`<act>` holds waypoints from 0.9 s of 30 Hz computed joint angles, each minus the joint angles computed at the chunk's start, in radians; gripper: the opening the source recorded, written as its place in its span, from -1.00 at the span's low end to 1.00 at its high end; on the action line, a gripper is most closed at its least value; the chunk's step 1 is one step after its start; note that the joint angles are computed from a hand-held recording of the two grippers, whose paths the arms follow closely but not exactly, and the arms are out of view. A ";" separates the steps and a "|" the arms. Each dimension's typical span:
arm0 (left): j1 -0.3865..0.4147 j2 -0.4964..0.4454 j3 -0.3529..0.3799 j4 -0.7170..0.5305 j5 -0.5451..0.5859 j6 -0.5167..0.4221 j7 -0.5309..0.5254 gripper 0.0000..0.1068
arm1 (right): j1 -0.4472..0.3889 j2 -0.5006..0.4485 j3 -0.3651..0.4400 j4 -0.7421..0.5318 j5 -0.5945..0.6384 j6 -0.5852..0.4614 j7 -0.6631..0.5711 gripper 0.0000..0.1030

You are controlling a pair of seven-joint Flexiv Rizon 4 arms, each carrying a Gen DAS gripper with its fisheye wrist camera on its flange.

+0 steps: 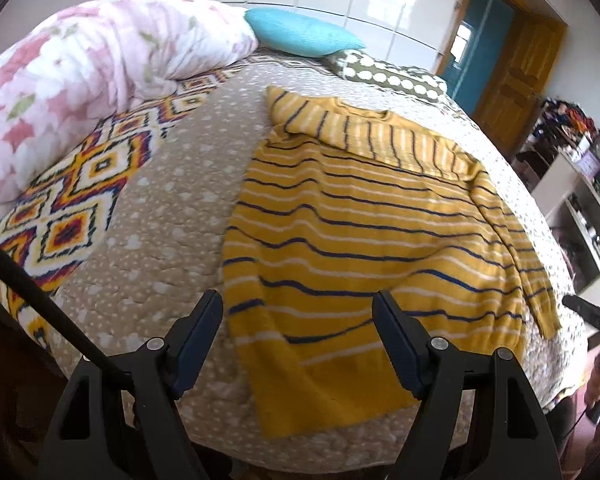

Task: Fold small clothes
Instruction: 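Grasp the sleeve cuff with the right gripper, fold it over the body, release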

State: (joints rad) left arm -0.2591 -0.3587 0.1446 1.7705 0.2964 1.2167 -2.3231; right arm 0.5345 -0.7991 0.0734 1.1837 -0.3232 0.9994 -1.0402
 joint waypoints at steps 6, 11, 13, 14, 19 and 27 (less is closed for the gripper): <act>-0.008 -0.003 -0.019 -0.022 -0.003 -0.040 0.004 0.44 | 0.101 0.031 -0.075 0.149 -0.197 0.096 -0.087 0.15; -0.027 0.007 -0.010 -0.034 0.017 -0.076 -0.003 0.44 | 0.136 -0.013 -0.160 0.150 -0.348 0.113 -0.073 -0.38; -0.040 0.010 -0.002 -0.053 0.053 -0.109 -0.023 0.44 | 0.093 -0.025 -0.100 0.082 -0.287 0.049 -0.120 -0.86; -0.040 0.010 -0.003 -0.060 0.062 -0.119 -0.029 0.44 | 0.072 -0.025 -0.084 0.063 -0.260 0.061 -0.126 -0.86; -0.007 0.002 -0.043 -0.060 0.019 -0.098 -0.007 0.44 | -0.014 -0.006 -0.153 -0.041 -0.153 0.134 0.085 -0.87; -0.018 -0.013 -0.045 -0.065 0.006 -0.086 0.032 0.44 | -0.214 -0.127 -0.053 -0.346 0.066 -0.092 0.304 -0.86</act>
